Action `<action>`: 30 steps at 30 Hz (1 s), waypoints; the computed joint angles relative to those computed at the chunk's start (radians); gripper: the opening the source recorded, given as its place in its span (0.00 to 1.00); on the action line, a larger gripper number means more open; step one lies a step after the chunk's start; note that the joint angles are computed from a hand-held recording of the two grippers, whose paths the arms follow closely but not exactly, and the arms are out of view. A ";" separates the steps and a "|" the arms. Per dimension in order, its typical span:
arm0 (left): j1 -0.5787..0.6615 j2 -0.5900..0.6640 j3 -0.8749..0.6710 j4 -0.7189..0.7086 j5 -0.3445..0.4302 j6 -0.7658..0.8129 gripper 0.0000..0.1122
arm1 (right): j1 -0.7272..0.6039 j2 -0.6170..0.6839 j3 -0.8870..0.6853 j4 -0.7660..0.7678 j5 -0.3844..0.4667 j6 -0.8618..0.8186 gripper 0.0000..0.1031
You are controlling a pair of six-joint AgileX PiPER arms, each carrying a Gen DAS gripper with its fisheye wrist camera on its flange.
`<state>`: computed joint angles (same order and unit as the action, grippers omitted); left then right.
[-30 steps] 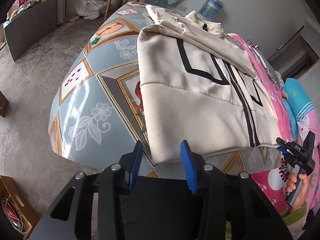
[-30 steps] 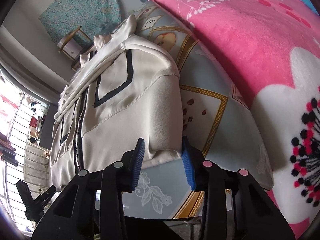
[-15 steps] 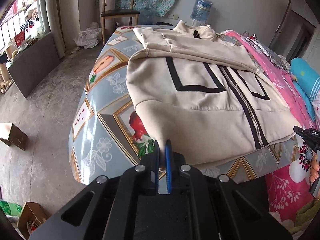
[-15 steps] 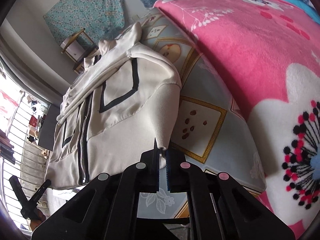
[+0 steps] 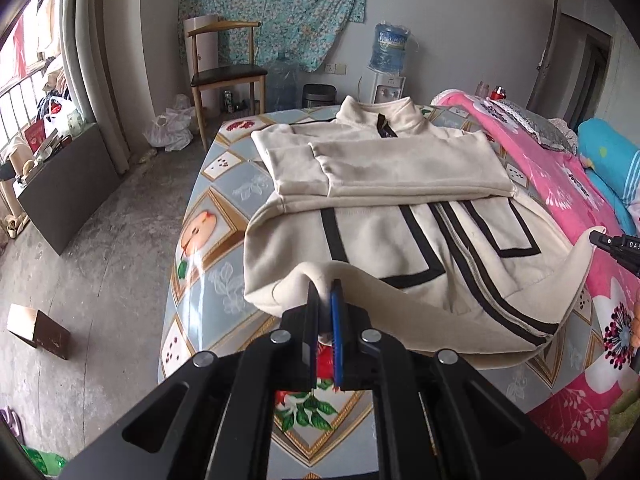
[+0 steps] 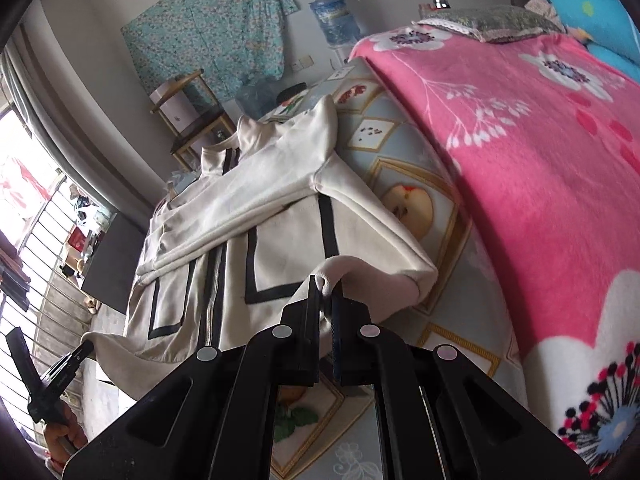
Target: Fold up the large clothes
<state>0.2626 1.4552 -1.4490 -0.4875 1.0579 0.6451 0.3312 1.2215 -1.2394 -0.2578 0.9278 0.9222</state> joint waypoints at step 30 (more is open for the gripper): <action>0.012 0.370 -0.421 0.029 0.078 -0.209 0.49 | -0.262 0.308 -0.237 0.234 -0.104 -0.300 0.65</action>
